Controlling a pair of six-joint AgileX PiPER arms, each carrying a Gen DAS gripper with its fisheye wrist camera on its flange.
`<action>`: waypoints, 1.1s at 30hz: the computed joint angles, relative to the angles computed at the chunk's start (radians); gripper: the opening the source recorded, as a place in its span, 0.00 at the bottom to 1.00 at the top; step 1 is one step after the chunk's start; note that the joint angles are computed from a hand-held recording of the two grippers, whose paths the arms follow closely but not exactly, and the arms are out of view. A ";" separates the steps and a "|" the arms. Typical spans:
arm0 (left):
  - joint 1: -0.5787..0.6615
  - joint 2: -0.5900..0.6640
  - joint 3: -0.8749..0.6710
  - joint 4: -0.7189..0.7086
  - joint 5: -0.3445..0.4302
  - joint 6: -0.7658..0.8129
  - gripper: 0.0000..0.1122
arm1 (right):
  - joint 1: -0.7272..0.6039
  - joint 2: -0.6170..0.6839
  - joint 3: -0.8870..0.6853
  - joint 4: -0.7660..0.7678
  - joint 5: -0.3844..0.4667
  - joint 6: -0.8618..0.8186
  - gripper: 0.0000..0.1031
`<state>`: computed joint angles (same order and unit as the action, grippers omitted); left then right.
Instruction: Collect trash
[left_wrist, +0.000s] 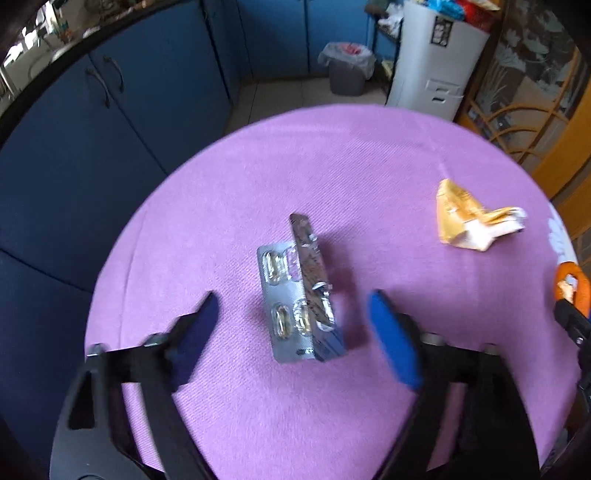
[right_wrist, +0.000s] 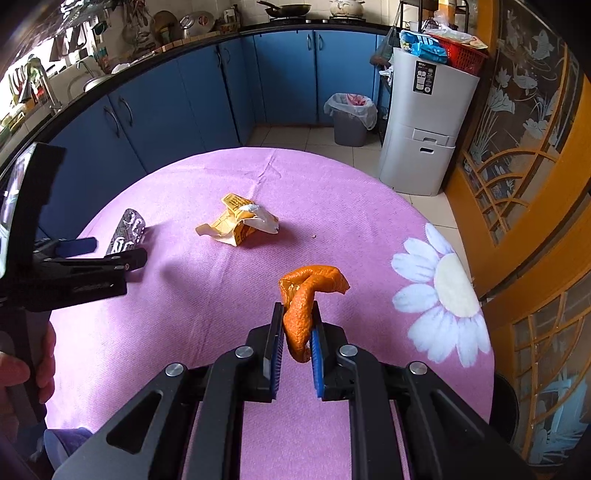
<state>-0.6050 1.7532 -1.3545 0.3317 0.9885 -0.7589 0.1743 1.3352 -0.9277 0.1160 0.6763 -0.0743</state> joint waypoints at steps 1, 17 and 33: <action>0.014 -0.007 0.014 -0.025 -0.026 0.011 0.59 | -0.004 0.010 -0.005 0.003 0.000 -0.005 0.13; -0.057 -0.096 0.025 0.061 0.009 -0.062 0.21 | 0.027 -0.015 -0.001 -0.044 0.008 0.044 0.13; -0.282 -0.148 -0.067 0.184 0.157 -0.155 0.21 | -0.092 -0.232 0.051 0.013 0.091 -0.038 0.13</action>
<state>-0.8870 1.6049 -1.4218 0.5154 1.1455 -0.9136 0.0822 1.1037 -0.8764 0.1286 0.7677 -0.1122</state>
